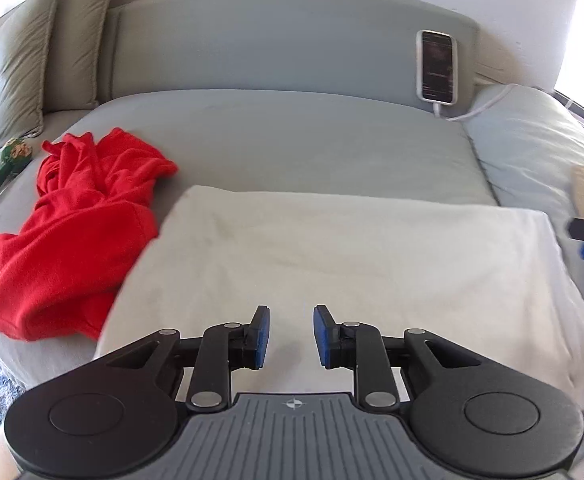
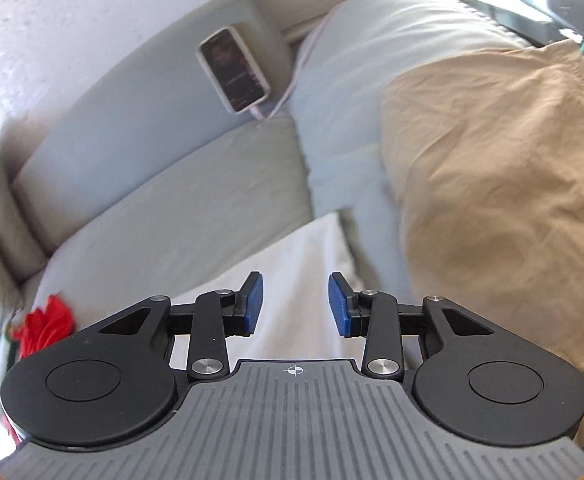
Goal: Fold clothes
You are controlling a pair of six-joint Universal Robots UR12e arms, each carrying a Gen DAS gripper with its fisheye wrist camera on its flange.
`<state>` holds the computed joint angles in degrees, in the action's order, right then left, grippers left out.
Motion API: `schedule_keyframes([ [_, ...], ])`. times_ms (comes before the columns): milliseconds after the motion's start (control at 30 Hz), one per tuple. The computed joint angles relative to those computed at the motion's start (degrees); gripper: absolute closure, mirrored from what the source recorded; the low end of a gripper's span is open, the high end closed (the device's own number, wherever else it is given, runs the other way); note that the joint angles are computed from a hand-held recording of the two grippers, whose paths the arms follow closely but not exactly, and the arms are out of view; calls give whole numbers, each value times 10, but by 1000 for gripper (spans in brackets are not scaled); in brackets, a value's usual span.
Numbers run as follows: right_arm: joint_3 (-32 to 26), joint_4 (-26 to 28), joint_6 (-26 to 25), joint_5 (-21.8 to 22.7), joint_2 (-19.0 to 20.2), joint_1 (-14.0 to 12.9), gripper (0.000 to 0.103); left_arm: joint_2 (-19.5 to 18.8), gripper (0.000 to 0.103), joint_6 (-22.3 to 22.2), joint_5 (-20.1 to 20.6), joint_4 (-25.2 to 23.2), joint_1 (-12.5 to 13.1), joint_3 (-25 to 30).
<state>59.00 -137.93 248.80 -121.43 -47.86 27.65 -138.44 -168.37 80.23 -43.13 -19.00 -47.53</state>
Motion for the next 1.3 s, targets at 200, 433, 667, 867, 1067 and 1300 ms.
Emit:
schedule_keyframes([
  [200,-27,96,-34,-22,30,18,68,33,74,76,18,66,-11,-86],
  [433,16,223,96,-7,-23,37,93,78,72,99,58,-29,-5,-130],
  [667,80,85,124,-62,-51,66,54,93,72,25,9,80,2,-168],
  [867,47,-40,-38,-38,-12,65,56,58,72,29,1,124,-12,-139],
  [1067,52,-43,-50,3,-3,64,56,73,71,57,4,79,-11,-159],
  [1300,132,-40,154,125,-60,58,53,97,65,51,2,-12,-6,-161],
])
